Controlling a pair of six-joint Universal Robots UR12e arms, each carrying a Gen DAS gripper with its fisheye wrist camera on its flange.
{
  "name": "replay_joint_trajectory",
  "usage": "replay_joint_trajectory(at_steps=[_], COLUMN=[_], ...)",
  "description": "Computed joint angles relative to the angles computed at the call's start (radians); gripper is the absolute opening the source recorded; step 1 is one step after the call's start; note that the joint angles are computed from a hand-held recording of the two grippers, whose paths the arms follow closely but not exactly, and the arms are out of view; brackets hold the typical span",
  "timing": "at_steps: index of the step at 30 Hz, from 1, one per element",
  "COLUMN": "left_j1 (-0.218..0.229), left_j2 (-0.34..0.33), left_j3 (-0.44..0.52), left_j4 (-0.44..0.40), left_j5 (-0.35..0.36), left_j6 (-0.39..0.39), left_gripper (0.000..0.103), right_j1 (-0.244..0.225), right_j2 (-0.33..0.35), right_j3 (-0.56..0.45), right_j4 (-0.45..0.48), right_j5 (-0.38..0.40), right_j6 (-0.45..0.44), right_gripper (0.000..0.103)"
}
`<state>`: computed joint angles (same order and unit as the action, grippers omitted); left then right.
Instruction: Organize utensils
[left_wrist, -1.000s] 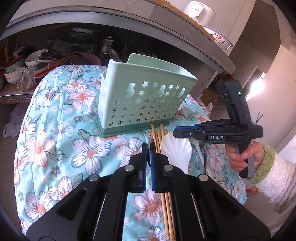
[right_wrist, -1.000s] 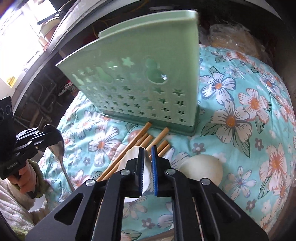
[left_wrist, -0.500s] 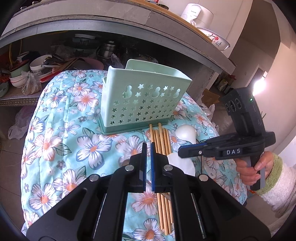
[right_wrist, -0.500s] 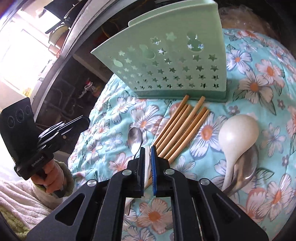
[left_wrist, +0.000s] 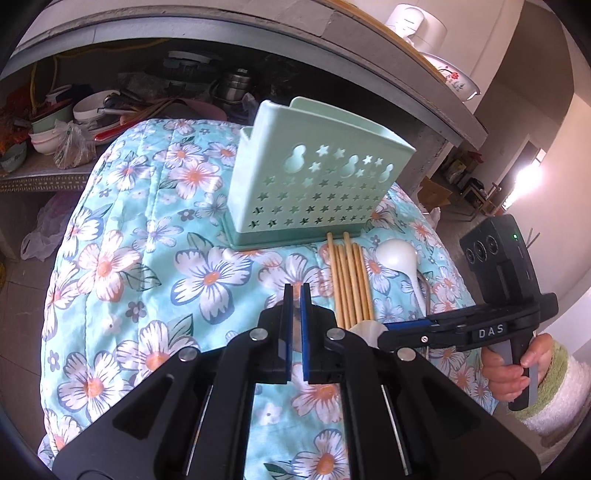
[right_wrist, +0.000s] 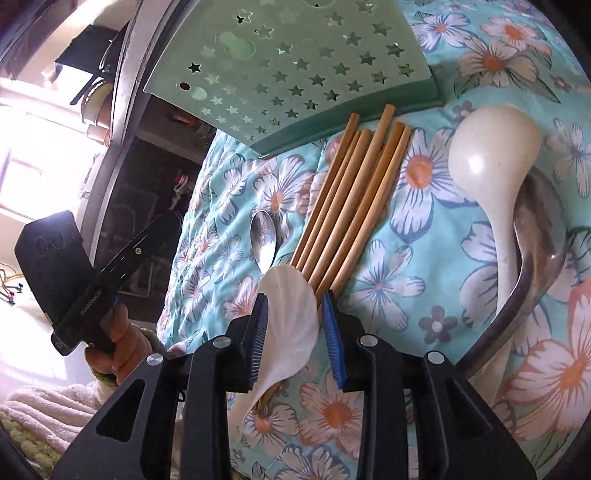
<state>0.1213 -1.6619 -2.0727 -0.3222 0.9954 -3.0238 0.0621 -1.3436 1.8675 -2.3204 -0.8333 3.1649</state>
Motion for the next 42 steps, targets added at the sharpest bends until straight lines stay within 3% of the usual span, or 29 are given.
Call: replay_joint_trajectory(at_steps=[7,12,19,25,32,42], left_j1=[0.004,0.002,-0.007,-0.012,-0.037,-0.089], left_j2=[-0.010,-0.016,-0.024,-0.024,-0.043,-0.096], left_j3=[0.003,0.003,0.012,0.019,0.047,0.107], left_j4=[-0.037,-0.041,-0.061,-0.088,-0.146,-0.197], left_j5=[0.016,0.030,0.055,0.065,0.095,0.198], left_j6=[0.008,0.005,0.001,0.011,0.048,0.119], left_gripper=[0.003,0.003,0.003,0.005,0.028,0.027], right_j1=[0.005,0.042,0.069,0.040,0.003,-0.024], right_j2=[-0.006,-0.020,-0.050,-0.081,-0.096,-0.084], right_j3=[0.025,0.019,0.042,0.077,0.113,0.135], right_j4=[-0.064,-0.071,-0.132,-0.215,-0.276,-0.317], right_j5=[0.003,-0.118,-0.201,-0.214,-0.225,-0.168], right_j6=[0.033,0.023,0.027,0.061,0.091,0.116], right_gripper=[0.029,0.009,0.007,0.005,0.005,0.005])
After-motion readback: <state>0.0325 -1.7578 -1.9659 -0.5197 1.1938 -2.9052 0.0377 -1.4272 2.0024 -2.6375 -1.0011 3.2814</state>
